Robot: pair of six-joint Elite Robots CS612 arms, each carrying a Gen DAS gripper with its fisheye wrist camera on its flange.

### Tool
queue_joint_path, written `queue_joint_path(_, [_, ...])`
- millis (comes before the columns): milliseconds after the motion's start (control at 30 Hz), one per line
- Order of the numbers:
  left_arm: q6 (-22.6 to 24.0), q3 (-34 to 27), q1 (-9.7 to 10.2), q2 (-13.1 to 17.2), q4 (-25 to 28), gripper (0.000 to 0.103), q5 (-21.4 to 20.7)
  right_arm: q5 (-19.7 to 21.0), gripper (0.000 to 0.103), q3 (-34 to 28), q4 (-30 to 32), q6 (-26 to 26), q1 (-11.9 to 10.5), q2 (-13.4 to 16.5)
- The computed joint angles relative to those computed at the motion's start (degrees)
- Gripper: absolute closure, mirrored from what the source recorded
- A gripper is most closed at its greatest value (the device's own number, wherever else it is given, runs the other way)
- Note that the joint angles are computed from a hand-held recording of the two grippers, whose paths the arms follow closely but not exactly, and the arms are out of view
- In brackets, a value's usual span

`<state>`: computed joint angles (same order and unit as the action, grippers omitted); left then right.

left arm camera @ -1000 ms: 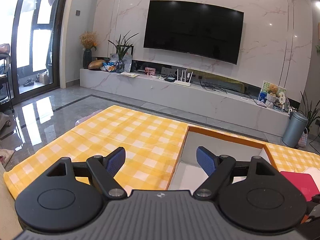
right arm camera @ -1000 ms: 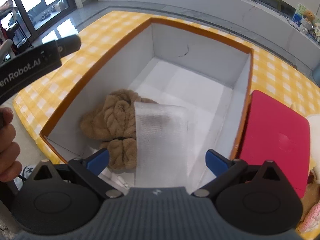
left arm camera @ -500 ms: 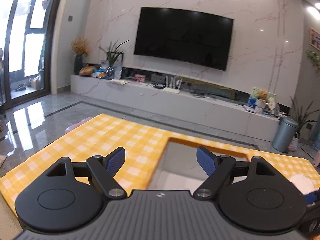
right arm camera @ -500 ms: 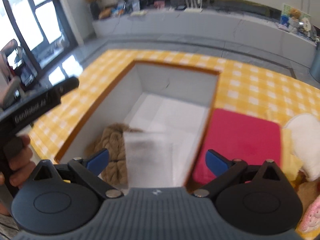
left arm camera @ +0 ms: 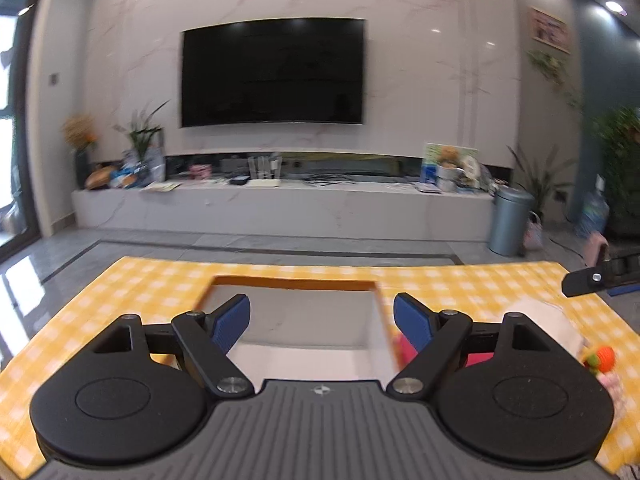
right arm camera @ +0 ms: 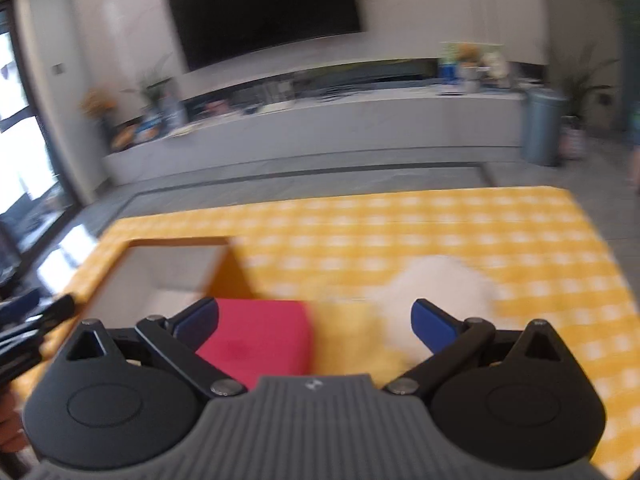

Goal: Organize soft objects
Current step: 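Move the right gripper back and grasp the pink crocheted toy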

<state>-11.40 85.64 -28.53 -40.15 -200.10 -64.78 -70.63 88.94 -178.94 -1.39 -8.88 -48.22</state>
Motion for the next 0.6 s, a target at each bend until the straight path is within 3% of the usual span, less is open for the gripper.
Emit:
queue_joint_path(200, [2.08, -2.68, -1.47, 1.72, 2.86, 0.006, -6.11, -3.68, 0.003, -1.16, 8.32, 3.13, -3.03, 1.43])
queue_joint_path(367, [1.70, -4.08, -1.88, 2.96, 5.57, 0.006, -11.27, -7.57, 0.003, -2.52, 15.19, 0.76, -3.93, 2.60])
queue_joint_path(467, [1.14, -3.95, -1.81, 3.08, 7.81, 0.006, -14.08, -6.90, 0.003, -3.04, 16.57, 1.72, -4.41, 3.34])
queue_joint_path(600, [0.53, -3.37, -1.77, 2.96, 9.35, 0.006, -14.40, -6.12, 0.003, -4.25, 19.71, 1.74, -4.37, 3.92])
